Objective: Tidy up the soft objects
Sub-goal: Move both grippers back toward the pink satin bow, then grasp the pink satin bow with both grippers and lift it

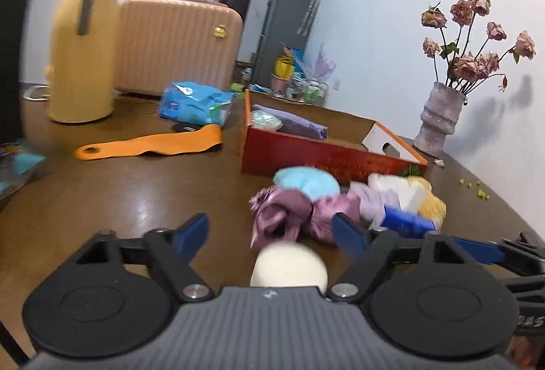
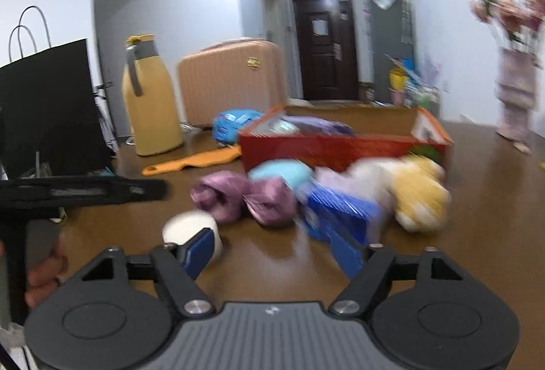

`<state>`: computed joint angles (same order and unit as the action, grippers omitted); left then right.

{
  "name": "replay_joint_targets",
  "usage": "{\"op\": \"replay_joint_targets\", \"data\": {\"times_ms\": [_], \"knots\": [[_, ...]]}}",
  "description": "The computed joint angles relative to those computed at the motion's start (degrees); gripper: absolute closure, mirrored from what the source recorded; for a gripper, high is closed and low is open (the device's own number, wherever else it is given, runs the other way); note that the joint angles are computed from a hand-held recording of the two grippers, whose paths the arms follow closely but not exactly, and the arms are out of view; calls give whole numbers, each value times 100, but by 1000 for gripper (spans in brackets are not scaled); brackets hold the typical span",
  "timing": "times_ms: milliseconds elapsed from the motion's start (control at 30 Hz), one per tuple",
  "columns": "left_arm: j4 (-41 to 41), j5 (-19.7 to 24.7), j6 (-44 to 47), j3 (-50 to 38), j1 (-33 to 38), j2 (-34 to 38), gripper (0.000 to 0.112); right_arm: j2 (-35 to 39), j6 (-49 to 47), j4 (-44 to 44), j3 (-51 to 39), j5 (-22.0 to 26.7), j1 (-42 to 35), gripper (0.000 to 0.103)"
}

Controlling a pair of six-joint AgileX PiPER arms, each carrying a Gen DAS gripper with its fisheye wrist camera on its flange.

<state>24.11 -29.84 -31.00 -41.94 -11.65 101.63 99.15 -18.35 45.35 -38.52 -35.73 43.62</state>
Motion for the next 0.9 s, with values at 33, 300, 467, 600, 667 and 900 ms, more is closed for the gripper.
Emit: {"op": "replay_joint_targets", "data": {"times_ms": [33,300,467,600,667,900], "knots": [[463,71,-466,-321,69,236,34,201,-89,-81,-340,174,-136,36],[3177,177,-3108,-1736,444,1363,97,1930,-3068,1972,-3124,1216,-720,57],[2951,-158,-2845,-1590,560,1349,104,2188,-3303,2052,-3439,1354,-748,83],[2280,-323,-2011,-1039,394,762,105,1832,-2570,1321,-2997,1136,-622,86],[2115,-492,-1806,-639,331,339,105,1466,-2149,952,-2519,839,-490,86],[2134,-898,-1569,856,-168,-977,105,-445,198,-298,25,222,-98,86]]}}
